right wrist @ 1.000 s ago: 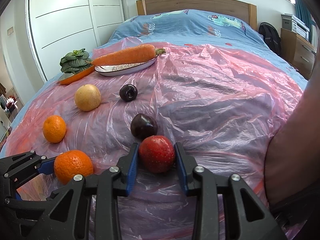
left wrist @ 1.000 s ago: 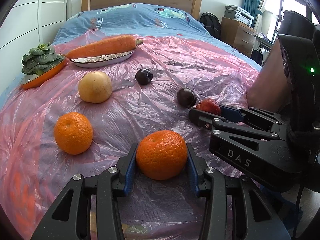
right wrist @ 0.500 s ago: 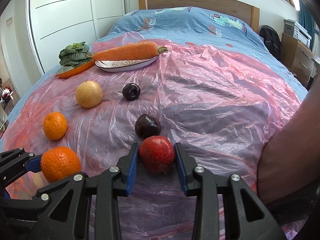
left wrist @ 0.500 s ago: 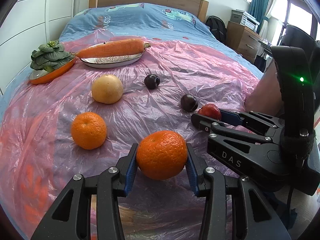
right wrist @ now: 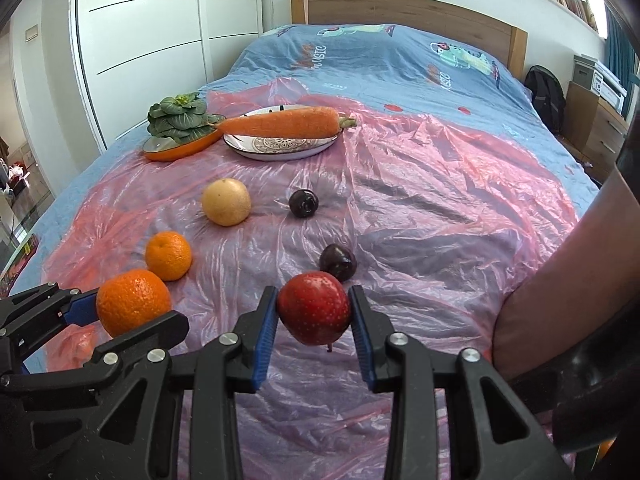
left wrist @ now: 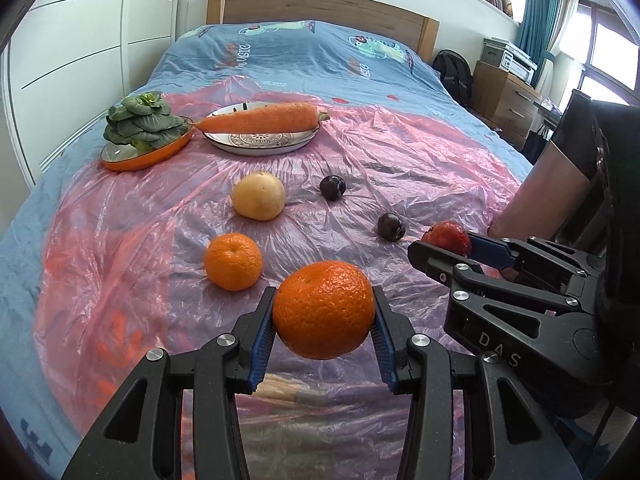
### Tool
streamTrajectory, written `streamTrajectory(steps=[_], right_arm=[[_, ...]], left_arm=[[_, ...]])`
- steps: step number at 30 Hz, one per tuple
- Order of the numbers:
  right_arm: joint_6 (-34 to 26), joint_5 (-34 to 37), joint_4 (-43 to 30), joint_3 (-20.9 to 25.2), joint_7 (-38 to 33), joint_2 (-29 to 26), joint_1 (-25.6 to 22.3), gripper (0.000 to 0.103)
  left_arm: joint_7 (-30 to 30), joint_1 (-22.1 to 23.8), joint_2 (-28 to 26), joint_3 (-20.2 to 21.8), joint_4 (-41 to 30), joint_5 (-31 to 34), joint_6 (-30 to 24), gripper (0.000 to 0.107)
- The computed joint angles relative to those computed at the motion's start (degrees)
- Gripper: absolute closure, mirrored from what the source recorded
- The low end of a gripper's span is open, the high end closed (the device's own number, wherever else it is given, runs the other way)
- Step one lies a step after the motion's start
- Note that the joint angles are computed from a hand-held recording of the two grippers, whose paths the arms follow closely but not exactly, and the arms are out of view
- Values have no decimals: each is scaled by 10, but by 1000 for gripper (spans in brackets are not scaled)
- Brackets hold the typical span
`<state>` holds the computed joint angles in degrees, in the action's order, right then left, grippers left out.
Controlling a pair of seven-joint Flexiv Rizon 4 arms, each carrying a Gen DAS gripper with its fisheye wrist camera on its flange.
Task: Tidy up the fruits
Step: 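Lift and carry the orange in the left gripper to the green tray while the right carries the apple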
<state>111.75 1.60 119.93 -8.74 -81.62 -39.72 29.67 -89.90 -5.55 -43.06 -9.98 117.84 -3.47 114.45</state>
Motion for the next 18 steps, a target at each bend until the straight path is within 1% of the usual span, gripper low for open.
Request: streamTrajectory(steps=[7,11,15,18], right_arm=[[8,15,48,4,-7,41,20,46],[13,28,76,7,-12,63,29,46],[17,42,106,10,-15,84,36,46],[22,53,127,14,-16,98,39,46]], left_arm=[[-11,-20,41,24,51,-17,2,68],[-9,-46,63,47,76,-30,8,68],[-9,-56,83,52,101,-34,11,68],[-3,-72,94,60,115,-40,13,68]])
